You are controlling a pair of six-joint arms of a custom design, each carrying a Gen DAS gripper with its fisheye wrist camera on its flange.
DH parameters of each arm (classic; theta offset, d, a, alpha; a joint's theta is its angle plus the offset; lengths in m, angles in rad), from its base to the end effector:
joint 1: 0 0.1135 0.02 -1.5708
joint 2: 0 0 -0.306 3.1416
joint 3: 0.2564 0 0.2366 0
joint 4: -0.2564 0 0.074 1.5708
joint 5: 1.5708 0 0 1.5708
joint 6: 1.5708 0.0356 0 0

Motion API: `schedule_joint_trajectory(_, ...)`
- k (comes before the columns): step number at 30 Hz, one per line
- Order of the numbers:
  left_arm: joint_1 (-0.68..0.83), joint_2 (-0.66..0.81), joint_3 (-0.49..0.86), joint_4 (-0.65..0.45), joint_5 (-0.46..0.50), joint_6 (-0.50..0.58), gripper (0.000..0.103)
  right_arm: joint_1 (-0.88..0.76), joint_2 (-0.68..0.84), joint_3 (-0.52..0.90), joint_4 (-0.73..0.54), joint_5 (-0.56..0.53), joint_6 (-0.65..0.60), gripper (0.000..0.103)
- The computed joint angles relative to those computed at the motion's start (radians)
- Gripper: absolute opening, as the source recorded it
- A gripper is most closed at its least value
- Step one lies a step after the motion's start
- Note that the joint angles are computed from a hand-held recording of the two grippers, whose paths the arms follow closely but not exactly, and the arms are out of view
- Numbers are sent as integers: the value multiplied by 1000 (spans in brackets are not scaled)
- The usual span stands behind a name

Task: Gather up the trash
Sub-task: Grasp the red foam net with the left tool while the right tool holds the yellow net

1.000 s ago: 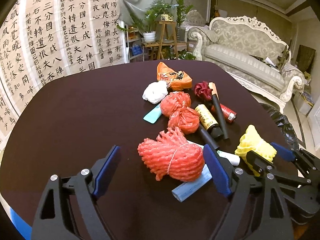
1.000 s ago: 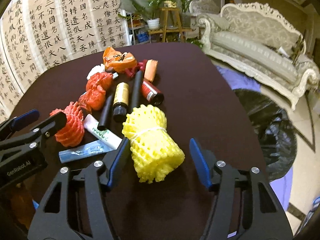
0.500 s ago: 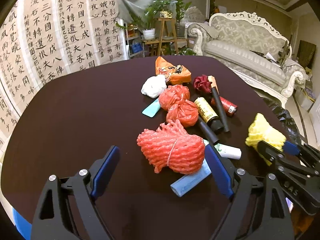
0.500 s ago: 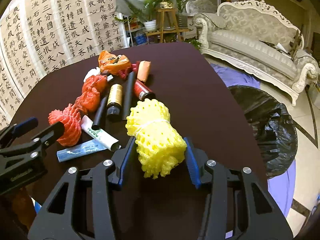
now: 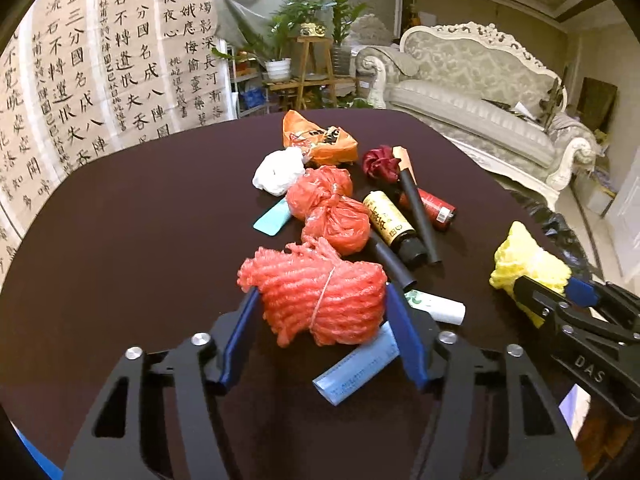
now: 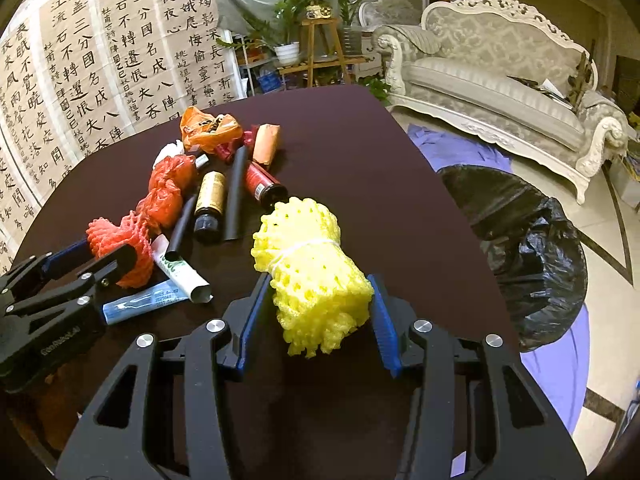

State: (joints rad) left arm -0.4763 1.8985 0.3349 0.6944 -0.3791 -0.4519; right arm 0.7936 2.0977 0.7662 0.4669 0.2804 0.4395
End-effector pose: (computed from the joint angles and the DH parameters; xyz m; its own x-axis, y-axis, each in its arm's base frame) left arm 0.2275 -0.1026 0.0930 -0.7040 -0.0933 -0.7041 -0.1042 0.9942 -0.0276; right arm 0.2571 0.2473 0.0875 -0.7207 -0.1496 -0.6769 -0.2789 0.9565 0.0856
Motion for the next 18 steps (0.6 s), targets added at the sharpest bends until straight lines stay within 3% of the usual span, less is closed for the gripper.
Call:
schedule_joint_trajectory(3,0,-11,-10,7,-11,15,50,-2,2,-2,6,0,2,46)
schedule_joint_trajectory(4,-9,-13,-14,16,-19,14,43,-1,1,-3,6,2,2,46)
schedule_joint_trajectory(5,-10,-22,-24,28,-12,16,27,-3,-1,-5,7,4,2,46)
schedule_joint_trajectory(7,1,-42,-39,50,39,17,28,-8,-10,-14,15,10,0,46)
schedule_joint_trajectory(18,-8,-21,-38,53,17,5,32,-29,-16,-13,10,11,-3,46)
